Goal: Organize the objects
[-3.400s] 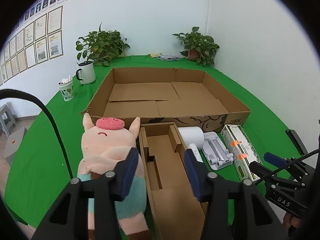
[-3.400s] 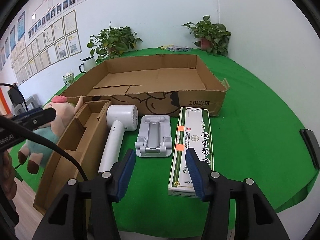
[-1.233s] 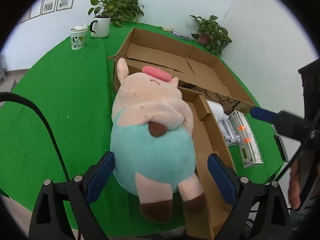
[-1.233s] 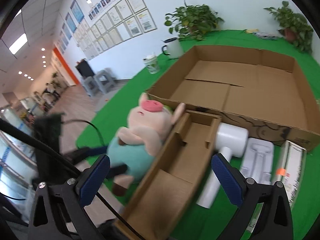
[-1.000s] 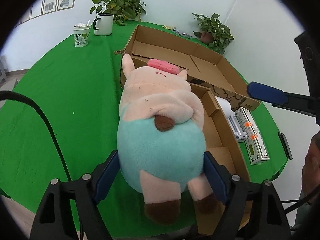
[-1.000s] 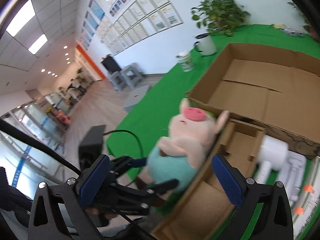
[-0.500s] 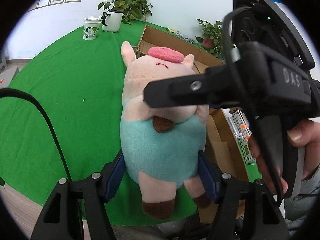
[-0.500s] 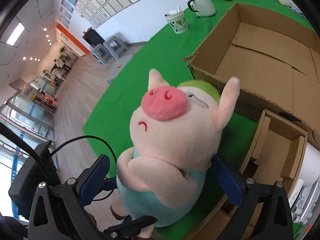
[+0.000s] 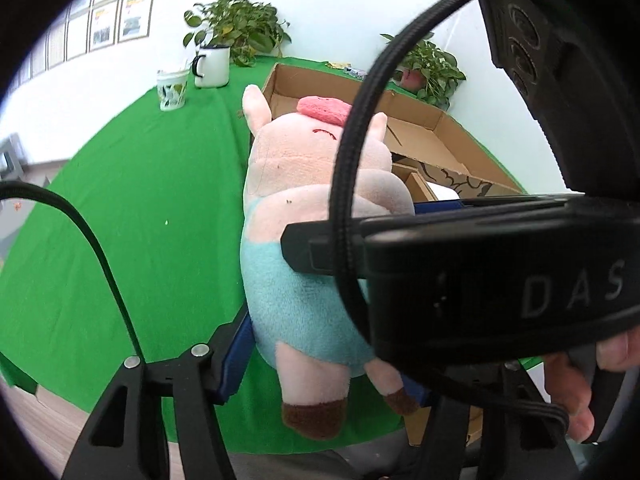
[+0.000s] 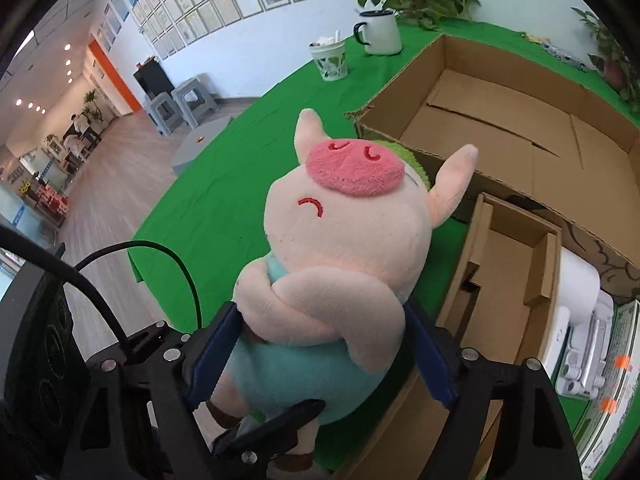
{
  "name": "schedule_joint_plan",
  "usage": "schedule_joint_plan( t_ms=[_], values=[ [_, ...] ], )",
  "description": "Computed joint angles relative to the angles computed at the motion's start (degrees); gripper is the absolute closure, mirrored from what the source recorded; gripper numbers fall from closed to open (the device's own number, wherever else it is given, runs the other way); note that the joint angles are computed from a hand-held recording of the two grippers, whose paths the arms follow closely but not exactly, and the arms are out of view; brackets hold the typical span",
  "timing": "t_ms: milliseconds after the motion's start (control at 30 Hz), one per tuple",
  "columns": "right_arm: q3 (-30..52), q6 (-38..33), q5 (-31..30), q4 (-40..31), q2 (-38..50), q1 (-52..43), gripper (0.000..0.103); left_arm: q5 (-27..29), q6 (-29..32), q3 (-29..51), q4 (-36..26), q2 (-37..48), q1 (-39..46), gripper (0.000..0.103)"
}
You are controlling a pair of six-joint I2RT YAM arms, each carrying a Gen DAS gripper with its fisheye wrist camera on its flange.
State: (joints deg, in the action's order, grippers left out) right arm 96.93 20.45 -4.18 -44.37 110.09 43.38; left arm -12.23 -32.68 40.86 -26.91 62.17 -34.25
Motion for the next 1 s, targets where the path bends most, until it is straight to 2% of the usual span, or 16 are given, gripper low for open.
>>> schedule_joint_plan(
  t_ms=[133,200,300,467,700,767,1000],
  values=[
    [-6.2,0.2,0.2,4.2,-4.4,-0.4,0.030,-4.3,-1.5,1.9,-1.6,0.9,-4.0,0.044],
    [-9.0,0.4,0.4,6.2,-6.6,-0.4,0.032,-8.7,-2.0,3.2,-3.2,1.3,-7.2,0.044],
    [-12.6,0.5,0.8,9.6,-10.6,-0.6,0.032,-13.1,-1.2,6.7,-5.9,1.9,-9.3,0.044],
    [-14.4,-0.6,0.9,12.1,-16.1,-2.2,0.033,-16.7,3.3,12.8,-5.4,5.2,-9.6,0.044],
    [-8.5,-4.3,5.3,7.5,-22.5,-5.2,0.033,-17.9,14.8,25.6,-0.2,13.2,-8.4,0.044],
    [-6.1,-5.3,6.4,6.2,-23.8,-6.5,0.033,-17.4,17.7,30.9,-0.7,15.7,-7.9,0.044],
    [10.4,-8.9,6.2,-3.6,-22.4,-12.1,0.033,-12.2,24.2,46.6,-1.3,24.3,-3.1,0.044]
  ],
)
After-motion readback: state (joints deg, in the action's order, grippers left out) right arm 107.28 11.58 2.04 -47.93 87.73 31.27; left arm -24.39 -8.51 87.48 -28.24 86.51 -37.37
